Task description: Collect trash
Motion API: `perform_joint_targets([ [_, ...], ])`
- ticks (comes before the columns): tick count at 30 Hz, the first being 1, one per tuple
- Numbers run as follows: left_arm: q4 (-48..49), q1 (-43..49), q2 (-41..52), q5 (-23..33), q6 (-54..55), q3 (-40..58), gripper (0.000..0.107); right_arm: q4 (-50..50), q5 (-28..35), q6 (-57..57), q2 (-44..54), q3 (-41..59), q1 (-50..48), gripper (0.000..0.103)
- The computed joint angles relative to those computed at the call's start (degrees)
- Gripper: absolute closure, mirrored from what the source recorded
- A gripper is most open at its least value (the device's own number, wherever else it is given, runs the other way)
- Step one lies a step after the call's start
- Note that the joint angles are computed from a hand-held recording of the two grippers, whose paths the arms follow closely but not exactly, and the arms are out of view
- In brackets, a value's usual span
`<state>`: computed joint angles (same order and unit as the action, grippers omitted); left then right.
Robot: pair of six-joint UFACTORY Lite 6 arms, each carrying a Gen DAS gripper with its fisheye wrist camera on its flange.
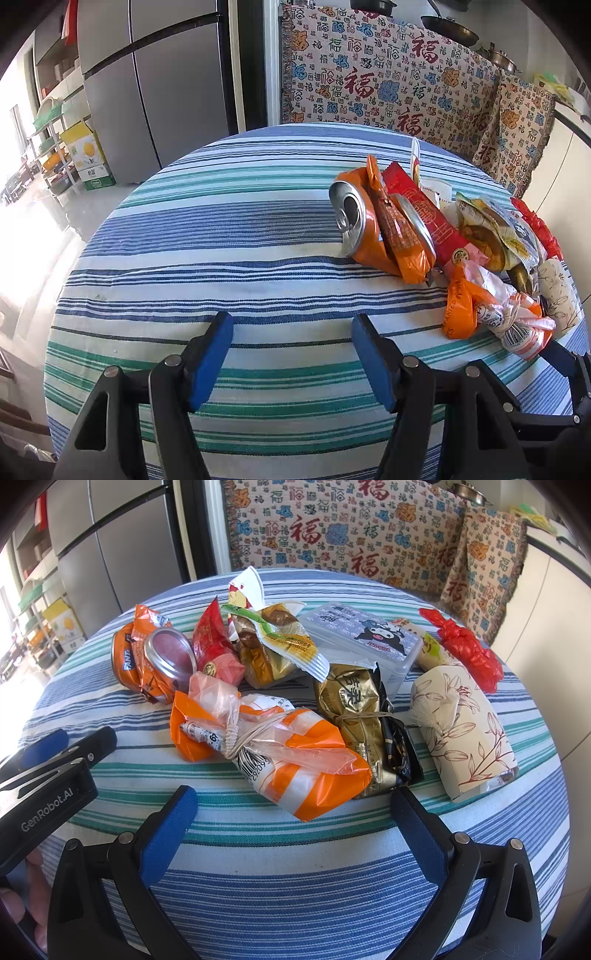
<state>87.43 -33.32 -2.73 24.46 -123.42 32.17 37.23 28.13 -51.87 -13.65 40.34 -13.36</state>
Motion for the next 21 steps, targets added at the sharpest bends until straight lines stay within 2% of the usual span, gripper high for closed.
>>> perform_joint_targets([
  [21, -0.8, -0.1, -0.2, 0.2, 0.5, -0.2, 0.039, 0.2, 0.0, -0.3, 0.0, 0.0, -0.1, 0.000],
])
